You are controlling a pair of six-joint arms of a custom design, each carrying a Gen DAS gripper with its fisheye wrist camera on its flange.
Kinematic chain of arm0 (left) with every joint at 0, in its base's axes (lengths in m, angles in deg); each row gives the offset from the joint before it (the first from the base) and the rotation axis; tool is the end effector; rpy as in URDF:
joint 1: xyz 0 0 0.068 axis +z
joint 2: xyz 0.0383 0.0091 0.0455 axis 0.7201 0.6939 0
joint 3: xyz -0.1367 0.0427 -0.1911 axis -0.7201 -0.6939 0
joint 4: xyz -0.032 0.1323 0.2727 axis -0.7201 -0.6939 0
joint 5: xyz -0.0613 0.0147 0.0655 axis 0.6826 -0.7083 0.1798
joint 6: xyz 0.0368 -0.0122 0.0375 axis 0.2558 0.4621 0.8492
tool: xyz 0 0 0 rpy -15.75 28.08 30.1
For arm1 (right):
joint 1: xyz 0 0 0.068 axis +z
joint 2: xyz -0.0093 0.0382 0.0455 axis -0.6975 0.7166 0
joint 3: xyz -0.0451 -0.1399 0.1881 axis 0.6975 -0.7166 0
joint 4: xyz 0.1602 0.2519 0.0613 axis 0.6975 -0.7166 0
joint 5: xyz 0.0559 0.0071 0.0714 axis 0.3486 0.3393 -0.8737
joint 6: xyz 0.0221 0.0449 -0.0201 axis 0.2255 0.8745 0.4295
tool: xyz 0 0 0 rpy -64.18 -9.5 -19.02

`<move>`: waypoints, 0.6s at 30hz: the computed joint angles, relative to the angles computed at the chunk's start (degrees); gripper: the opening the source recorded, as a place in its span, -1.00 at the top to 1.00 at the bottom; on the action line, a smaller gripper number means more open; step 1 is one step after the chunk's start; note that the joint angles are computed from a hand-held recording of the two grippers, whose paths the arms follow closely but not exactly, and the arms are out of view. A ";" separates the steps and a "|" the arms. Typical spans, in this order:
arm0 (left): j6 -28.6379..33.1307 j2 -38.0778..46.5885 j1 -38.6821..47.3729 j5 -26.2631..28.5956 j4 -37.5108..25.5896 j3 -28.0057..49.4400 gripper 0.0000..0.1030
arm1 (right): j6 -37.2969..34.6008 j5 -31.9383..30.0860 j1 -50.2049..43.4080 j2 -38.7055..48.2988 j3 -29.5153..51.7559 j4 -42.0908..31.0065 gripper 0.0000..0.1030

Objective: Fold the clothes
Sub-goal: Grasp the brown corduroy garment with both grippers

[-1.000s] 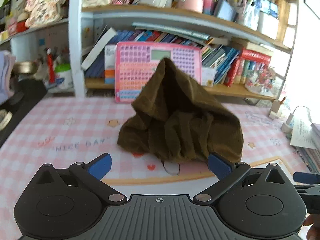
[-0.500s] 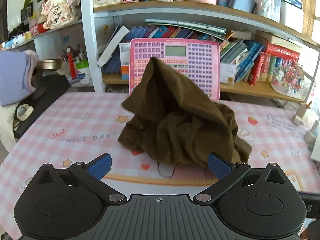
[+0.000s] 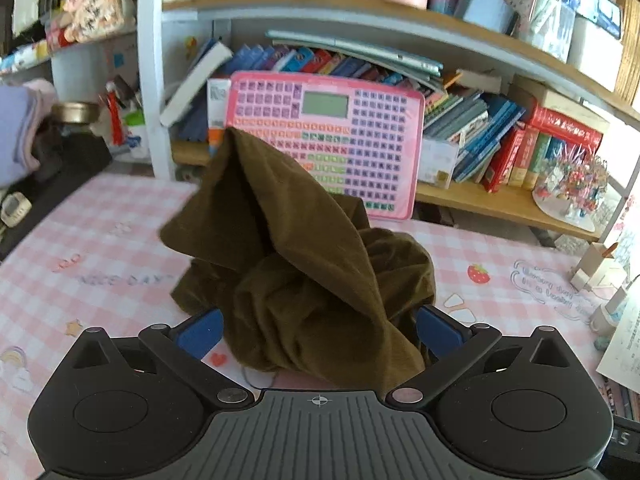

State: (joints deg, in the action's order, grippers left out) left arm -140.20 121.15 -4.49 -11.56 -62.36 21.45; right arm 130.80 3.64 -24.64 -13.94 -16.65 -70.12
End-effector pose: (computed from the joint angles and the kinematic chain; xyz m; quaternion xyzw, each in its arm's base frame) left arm 0.1820 -0.1839 0.3012 -0.1402 0.8990 0.0196 0.4145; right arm 0.2010 0.0871 0.2387 0.1162 0.8952 0.3689 0.2214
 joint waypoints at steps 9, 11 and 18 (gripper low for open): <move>2.18 2.37 9.12 9.03 4.80 0.89 0.77 | 13.77 -12.51 -6.24 0.31 -4.05 7.01 -0.89; 0.31 -4.01 9.01 11.34 8.13 -1.64 0.84 | 21.96 -17.58 -7.25 -0.82 -7.23 13.01 -0.89; -8.41 -20.02 -0.33 9.81 9.73 -6.68 0.89 | 57.08 -21.65 -3.31 -4.45 -20.96 45.88 -0.89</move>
